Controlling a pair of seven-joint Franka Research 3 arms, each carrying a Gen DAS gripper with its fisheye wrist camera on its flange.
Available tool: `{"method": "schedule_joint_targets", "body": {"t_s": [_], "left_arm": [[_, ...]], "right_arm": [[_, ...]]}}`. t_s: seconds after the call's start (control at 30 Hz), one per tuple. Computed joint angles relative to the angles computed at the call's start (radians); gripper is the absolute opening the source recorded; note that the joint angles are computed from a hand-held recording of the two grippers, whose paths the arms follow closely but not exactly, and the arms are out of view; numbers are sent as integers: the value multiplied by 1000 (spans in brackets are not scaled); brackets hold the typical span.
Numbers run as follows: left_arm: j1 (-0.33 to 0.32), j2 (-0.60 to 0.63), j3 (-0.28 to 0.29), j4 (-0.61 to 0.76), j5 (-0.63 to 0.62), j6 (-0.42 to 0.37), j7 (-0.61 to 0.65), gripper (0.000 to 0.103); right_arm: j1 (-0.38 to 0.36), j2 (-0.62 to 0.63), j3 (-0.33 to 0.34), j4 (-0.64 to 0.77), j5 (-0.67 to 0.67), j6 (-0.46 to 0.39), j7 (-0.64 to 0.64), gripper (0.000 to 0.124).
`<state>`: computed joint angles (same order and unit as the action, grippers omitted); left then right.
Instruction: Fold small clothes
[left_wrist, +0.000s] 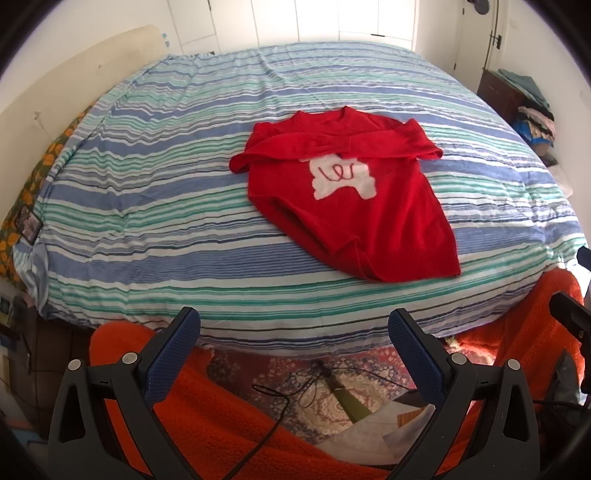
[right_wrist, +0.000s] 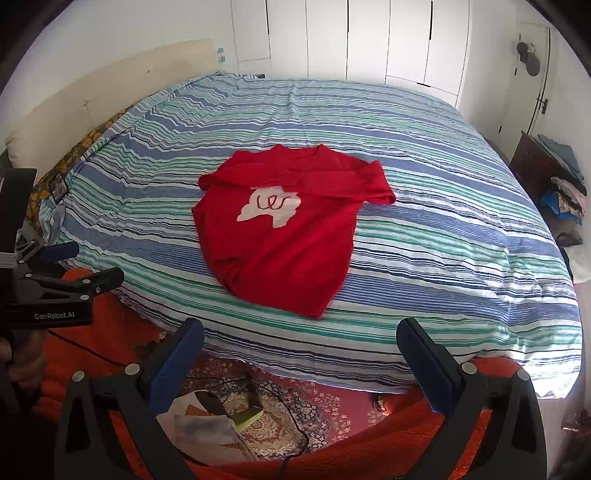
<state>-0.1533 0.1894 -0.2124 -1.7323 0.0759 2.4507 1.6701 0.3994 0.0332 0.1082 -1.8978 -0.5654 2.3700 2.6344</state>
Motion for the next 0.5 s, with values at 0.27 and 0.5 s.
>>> {"method": "schedule_joint_targets", "body": {"t_s": [0.27, 0.5], "left_arm": [[0, 2, -1, 0, -1, -6, 2, 102], [-1, -5, -1, -8, 2, 0, 4, 102]], "right_arm": [[2, 4, 0, 4, 6, 1, 0, 103], [6, 8, -2, 4, 9, 7, -3, 103]]}}
